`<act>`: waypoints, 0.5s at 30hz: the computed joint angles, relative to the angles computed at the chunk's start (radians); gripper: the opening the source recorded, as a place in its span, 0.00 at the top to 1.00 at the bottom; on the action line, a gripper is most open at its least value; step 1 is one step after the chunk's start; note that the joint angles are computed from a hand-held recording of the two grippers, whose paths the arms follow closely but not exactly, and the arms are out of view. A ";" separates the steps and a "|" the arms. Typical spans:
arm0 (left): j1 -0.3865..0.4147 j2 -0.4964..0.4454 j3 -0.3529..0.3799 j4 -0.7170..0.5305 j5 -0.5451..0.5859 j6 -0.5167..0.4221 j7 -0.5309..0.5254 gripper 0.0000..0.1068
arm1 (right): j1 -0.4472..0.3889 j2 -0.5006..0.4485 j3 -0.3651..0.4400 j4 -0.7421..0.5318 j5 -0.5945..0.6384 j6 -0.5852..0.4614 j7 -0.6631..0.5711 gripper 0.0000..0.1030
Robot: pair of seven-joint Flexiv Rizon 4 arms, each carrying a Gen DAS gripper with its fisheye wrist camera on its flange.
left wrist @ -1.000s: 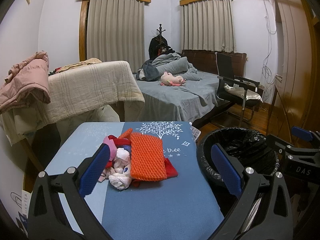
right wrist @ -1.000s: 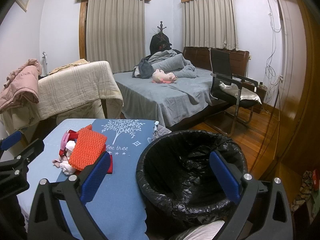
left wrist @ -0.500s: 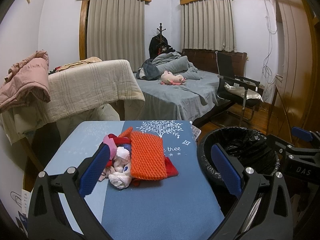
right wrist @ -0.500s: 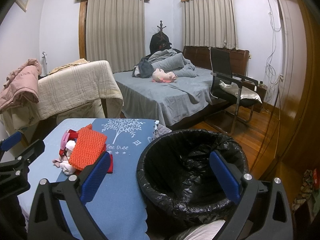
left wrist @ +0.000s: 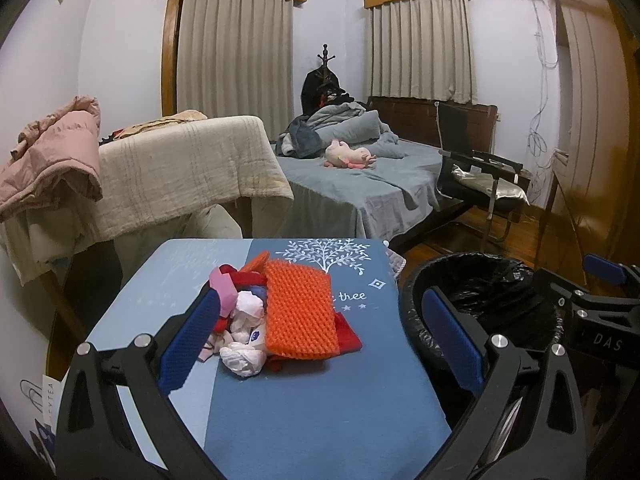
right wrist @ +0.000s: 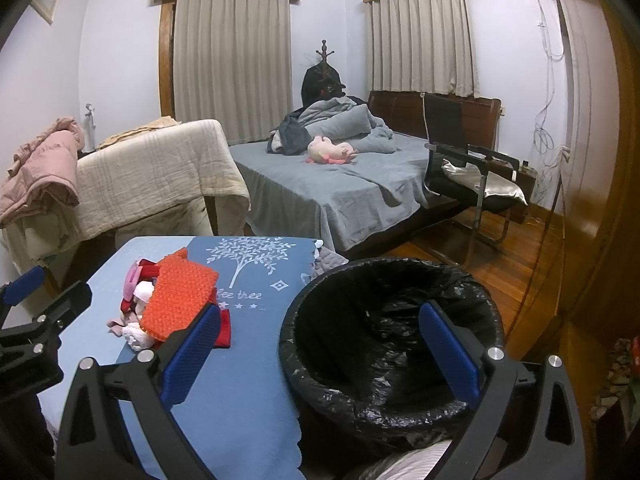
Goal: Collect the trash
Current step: 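Reach the right gripper to the orange mesh pad and grasp it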
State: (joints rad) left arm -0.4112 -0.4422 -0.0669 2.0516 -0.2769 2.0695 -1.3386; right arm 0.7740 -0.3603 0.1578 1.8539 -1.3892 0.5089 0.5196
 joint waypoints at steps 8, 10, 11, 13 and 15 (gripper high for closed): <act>-0.027 -0.005 0.033 -0.011 -0.045 -0.009 0.017 0.08 | 0.006 -0.074 -0.035 -0.067 -0.023 0.053 -0.005 0.06; -0.028 -0.013 0.045 -0.023 -0.062 -0.012 0.028 0.08 | 0.002 -0.077 -0.042 -0.073 -0.029 0.072 -0.009 0.06; -0.026 -0.020 0.049 -0.031 -0.069 -0.010 0.031 0.08 | 0.002 -0.098 -0.050 -0.093 -0.034 0.087 -0.012 0.06; -0.038 -0.041 0.075 -0.042 -0.102 0.008 0.048 0.08 | 0.001 -0.118 -0.063 -0.114 -0.045 0.114 -0.013 0.06; -0.043 -0.061 0.096 -0.052 -0.136 0.018 0.072 0.08 | -0.010 -0.133 -0.077 -0.129 -0.057 0.154 -0.015 0.06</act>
State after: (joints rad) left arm -0.4542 -0.5035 0.0292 2.0001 -0.4133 2.0871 -1.2668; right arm 0.7641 -0.4933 0.0807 1.7245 -1.4464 0.6633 0.5050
